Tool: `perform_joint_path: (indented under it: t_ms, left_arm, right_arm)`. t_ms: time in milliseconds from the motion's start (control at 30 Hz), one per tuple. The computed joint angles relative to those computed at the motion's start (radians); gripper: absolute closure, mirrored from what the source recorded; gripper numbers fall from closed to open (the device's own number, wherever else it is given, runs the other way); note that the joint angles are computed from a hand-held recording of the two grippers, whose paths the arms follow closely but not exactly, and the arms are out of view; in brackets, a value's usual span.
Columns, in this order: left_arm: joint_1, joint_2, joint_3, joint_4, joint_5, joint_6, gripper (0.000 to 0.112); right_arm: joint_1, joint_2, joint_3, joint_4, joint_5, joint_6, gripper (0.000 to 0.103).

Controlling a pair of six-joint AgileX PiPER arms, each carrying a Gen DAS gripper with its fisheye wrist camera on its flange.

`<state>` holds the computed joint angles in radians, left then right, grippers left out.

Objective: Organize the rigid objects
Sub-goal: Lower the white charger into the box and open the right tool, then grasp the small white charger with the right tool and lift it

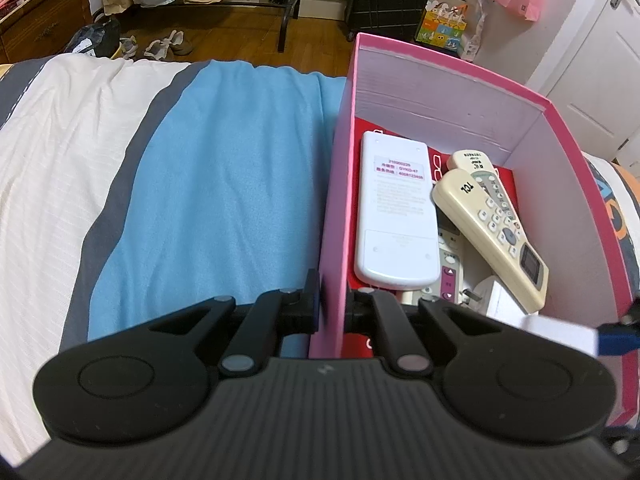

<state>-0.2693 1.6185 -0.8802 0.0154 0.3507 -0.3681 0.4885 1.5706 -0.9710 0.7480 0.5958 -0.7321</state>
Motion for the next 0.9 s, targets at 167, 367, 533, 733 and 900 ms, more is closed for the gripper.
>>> perform_joint_path:
  t_ms: [167,367,533,733,900]
  left_arm:
    - [0.003,-0.001,0.002,-0.009,-0.002,0.01,0.106]
    - [0.008,0.003,0.001,-0.021,-0.003,0.026,0.106]
    - [0.008,0.002,0.0,-0.019,-0.003,0.025,0.106]
    - [0.009,0.003,0.0,-0.02,-0.003,0.026,0.106]
    - [0.009,0.004,0.0,-0.016,-0.003,0.022,0.106]
  right_arm:
    - [-0.016,0.054,-0.011,0.081,-0.004,0.003,0.04]
    - [-0.115,-0.023,0.007,0.216,0.069,-0.107,0.04]
    - [-0.23,-0.095,0.003,0.219,0.073,-0.113,0.04]
    - [-0.388,-0.111,-0.005,0.107,0.011,-0.034,0.04]
    - [-0.506,-0.058,-0.038,-0.024,-0.037,0.102,0.04]
